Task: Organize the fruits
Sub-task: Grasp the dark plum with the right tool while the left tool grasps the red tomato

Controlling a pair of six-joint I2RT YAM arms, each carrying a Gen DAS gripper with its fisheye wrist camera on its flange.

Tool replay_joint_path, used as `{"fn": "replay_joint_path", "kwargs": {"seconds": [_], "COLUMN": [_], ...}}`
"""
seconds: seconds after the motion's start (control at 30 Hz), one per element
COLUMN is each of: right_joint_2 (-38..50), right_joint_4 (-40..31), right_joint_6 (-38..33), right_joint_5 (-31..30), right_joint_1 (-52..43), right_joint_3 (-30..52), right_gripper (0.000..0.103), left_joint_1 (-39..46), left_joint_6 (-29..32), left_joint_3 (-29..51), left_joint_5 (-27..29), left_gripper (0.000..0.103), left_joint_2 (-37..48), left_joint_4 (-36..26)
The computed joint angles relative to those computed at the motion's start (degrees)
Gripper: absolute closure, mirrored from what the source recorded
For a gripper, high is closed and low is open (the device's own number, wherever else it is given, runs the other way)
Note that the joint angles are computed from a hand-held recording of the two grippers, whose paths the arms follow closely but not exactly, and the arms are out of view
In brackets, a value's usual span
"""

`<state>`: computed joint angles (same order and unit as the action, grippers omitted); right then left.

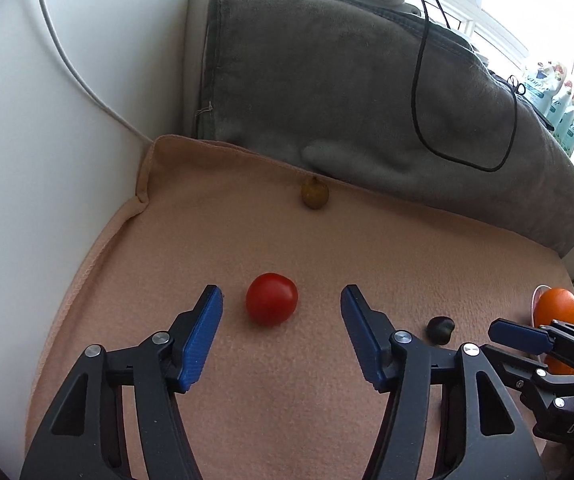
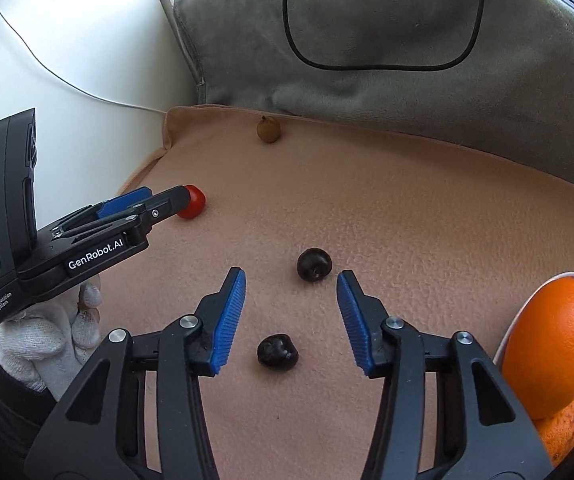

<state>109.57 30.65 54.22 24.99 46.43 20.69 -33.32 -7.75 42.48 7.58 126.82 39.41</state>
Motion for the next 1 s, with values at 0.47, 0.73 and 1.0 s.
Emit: {"fn": "replay_joint_path", "kwargs": {"seconds": [0.47,0.73,1.0], "right_joint_2": [5.79,8.46,10.40], "right_joint_4": [3.24,3.35,2.32], "right_joint_6": [-2.47,-2.67,-3.96], "right_joint_5": [-5.12,-5.95,-6.17], "right_joint_1": [-5.94,-5.97,-7.35], "right_joint_3": [2.28,4.00,6.17], "right_gripper": [0.065,0.069,0.078], "left_joint_1": [0.13,0.81,1.28], "left_joint_6": [-0.19,0.09,-0.25], "left_joint_3": [5.51,8.55,10.37], "left_joint_5": [-0.07,0.56,1.03], "left_gripper": [0.049,0.057,0.067], "left_joint_2": [5.00,6.94,7.41], "left_joint_4": [-2.91,-5.14,-7.20]}}
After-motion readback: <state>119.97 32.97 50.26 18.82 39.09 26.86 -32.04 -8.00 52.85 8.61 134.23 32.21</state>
